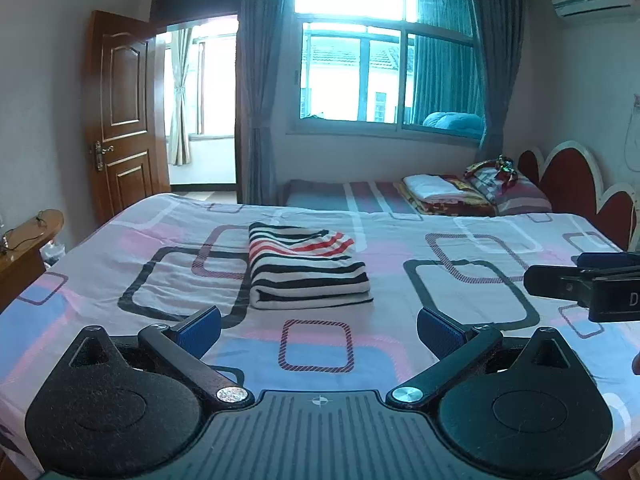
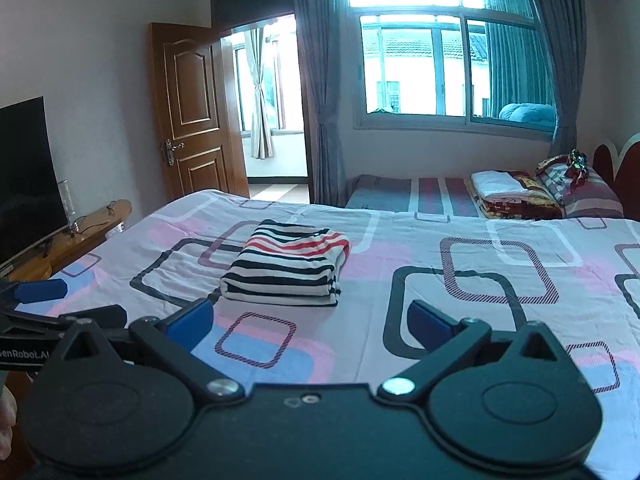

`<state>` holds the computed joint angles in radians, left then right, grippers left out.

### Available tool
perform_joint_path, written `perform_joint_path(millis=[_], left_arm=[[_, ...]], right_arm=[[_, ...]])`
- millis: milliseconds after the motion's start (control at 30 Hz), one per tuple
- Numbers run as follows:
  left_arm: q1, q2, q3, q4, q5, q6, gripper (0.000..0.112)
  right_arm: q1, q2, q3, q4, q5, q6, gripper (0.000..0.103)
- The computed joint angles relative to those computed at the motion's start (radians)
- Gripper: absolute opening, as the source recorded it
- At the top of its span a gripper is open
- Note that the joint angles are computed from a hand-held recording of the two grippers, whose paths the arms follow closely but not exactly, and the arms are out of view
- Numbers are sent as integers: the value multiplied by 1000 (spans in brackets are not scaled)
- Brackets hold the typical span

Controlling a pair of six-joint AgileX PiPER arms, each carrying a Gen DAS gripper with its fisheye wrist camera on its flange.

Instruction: Fold small clothes

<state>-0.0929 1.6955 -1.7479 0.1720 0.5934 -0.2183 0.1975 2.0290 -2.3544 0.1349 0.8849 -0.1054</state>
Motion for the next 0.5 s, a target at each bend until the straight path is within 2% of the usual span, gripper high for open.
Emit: perform_joint_path(millis=[500], left_arm=[[2,-3,7,-6,-11,4,103]], right_arm=[[-5,24,-52,2,31,3,102]])
